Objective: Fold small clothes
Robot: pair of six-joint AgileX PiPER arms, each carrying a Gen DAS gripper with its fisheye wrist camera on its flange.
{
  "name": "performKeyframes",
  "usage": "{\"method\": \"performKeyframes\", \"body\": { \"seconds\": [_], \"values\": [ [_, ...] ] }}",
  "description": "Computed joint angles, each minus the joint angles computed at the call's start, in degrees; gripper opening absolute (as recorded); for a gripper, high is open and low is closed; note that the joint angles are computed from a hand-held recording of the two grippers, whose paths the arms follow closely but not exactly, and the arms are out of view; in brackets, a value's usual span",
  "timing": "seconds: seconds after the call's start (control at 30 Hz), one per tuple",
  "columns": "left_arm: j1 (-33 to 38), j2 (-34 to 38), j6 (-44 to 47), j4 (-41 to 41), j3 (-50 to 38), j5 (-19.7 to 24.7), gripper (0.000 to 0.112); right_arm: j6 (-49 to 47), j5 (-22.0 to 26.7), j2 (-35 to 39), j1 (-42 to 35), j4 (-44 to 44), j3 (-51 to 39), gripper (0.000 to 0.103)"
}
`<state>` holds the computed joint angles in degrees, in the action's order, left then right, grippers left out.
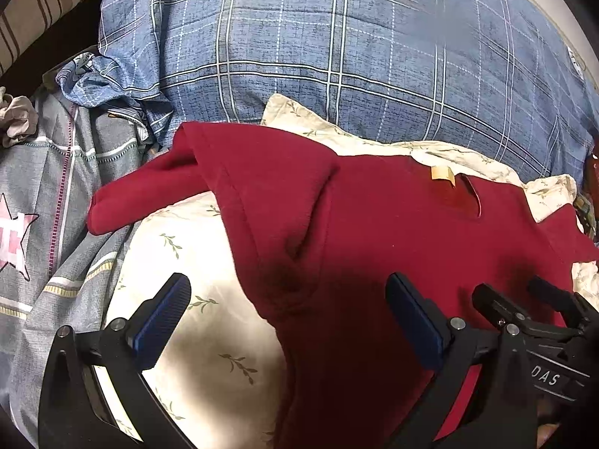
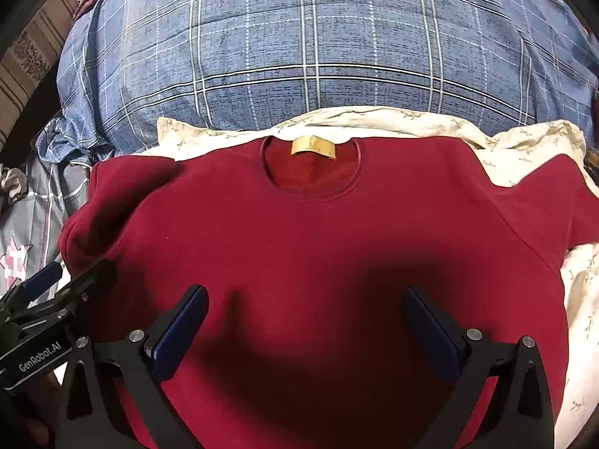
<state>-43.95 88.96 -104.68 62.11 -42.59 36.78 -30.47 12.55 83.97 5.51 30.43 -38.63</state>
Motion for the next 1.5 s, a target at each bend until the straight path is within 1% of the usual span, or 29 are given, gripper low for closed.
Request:
{"method": "performKeyframes", "body": {
  "seconds": [0.13, 0.2, 0.23, 0.3, 0.4, 0.47, 0.5, 0.57, 0.63, 0.7, 0.77, 0.8, 0.9, 0.93, 0.97, 1.0, 1.03, 1.07, 1.1, 1.13, 1.17, 1.23, 1.27, 1.3, 1.33, 1.37, 1.43, 1.47, 1.5],
  "values": [
    [1.5, -1.0, 1.1, -0.8, 0.5, -1.1, 0.103, -0.5, -0.3, 0.6, 1.0, 0.9, -0.4, 0.102],
    [3.4, -2.4, 1.9, -1.6, 1.4, -2.0, 0.103, -3.8, 0.8, 1.1, 1.1, 4.0, -1.1, 0.102],
    [4.4, -3.1, 2.0, -1.8, 2.0, -2.2, 0.103, -6.5, 1.7, 1.4, 1.3, 6.4, -1.9, 0.1],
    [6.9, -5.3, 2.0, -2.3, 3.9, -2.0, 0.103, -8.2, 3.9, 1.6, 2.0, 7.8, -3.9, 0.098],
    [11.7, -8.1, 2.7, -3.8, 6.3, -2.0, 0.103, -11.3, 8.5, 2.8, 4.5, 10.3, -9.5, 0.097],
    [15.9, -9.3, 3.5, -5.8, 7.3, -2.3, 0.103, -12.4, 11.4, 4.9, 7.8, 10.8, -14.9, 0.096],
    [19.2, -10.3, 4.4, -7.1, 8.2, -3.8, 0.103, -11.1, 11.4, 5.9, 10.1, 9.6, -17.1, 0.096],
    [22.5, -11.3, 4.6, -8.4, 9.2, -5.1, 0.103, -4.8, 11.4, 9.2, 15.9, 2.3, -23.3, 0.095],
    [25.7, -12.5, 4.8, -9.0, 10.3, -6.0, 0.103, 4.2, 11.0, 13.6, 21.8, -9.0, -30.0, 0.095],
    [27.8, -13.5, 6.4, -10.0, 10.6, -5.8, 0.103, 9.5, 12.5, 18.3, 25.9, -16.4, -36.5, 0.095],
    [27.9, -14.7, 5.3, -8.4, 11.1, -3.2, 0.103, 9.1, 16.0, 23.2, 27.8, -18.1, -43.0, 0.095],
    [28.6, -15.2, 5.5, -7.8, 11.4, -2.7, 0.103, 9.3, 17.5, 25.7, 28.9, -19.8, -46.5, 0.095],
    [31.4, -16.1, 6.1, -6.7, 12.1, -2.9, 0.103, 14.5, 20.7, 33.2, 32.4, -28.6, -56.9, 0.095],
    [32.3, -16.3, 6.0, -6.5, 12.4, -3.5, 0.103, 15.9, 23.9, 37.2, 33.2, -31.0, -62.6, 0.095],
    [32.7, -16.1, 5.6, -6.3, 12.6, -4.1, 0.103, 15.2, 28.3, 39.9, 32.8, -31.1, -67.2, 0.095],
    [33.7, -15.8, 6.1, -6.6, 12.8, -5.3, 0.103, 15.9, 31.6, 44.1, 33.2, -32.2, -72.9, 0.095],
    [34.5, -15.4, 7.2, -7.2, 12.6, -6.4, 0.103, 16.3, 35.2, 48.0, 33.5, -32.9, -78.5, 0.092],
    [35.1, -14.7, 8.4, -7.7, 12.4, -7.5, 0.103, 14.4, 38.9, 50.2, 32.8, -31.3, -81.8, 0.084],
    [35.0, -14.0, 8.5, -7.4, 12.0, -7.6, 0.103, 12.9, 42.4, 52.4, 32.5, -29.8, -85.3, 0.047],
    [34.9, -12.9, 8.0, -6.7, 11.4, -7.5, 0.103, 11.9, 44.1, 53.4, 32.4, -28.6, -86.4, 0.009],
    [34.8, -11.8, 8.0, -6.4, 10.8, -7.1, 0.103, 12.2, 44.1, 52.8, 32.4, -29.3, -85.3, 0.01],
    [35.0, -11.0, 9.5, -7.9, 9.9, -7.4, 0.103, 10.7, 38.4, 48.0, 31.7, -27.9, -77.2, 0.009],
    [35.1, -11.1, 9.7, -8.0, 10.0, -8.2, 0.103, 9.7, 35.2, 44.0, 30.1, -24.6, -72.0, 0.009],
    [34.7, -11.4, 9.3, -7.7, 10.1, -8.0, 0.103, 9.0, 33.6, 41.4, 28.6, -21.2, -69.1, 0.009],
    [34.0, -11.7, 8.5, -7.1, 10.3, -7.5, 0.103, 6.6, 32.0, 38.0, 26.3, -16.0, -65.3, 0.009],
    [33.4, -11.9, 7.6, -6.4, 10.4, -7.0, 0.103, 3.9, 29.8, 32.4, 23.0, -10.3, -59.6, 0.009],
    [32.8, -12.6, 6.0, -5.2, 10.9, -7.2, 0.103, -4.8, 24.9, 23.5, 17.2, 1.2, -48.9, 0.01],
    [32.4, -13.5, 5.8, -5.4, 11.3, -6.9, 0.103, -8.1, 24.9, 17.8, 12.3, 6.9, -43.6, 0.01],
    [32.2, -13.6, 4.8, -4.8, 11.5, -7.2, 0.103, -12.2, 24.5, 14.4, 8.4, 12.6, -39.8, 0.01]
  ]
}}
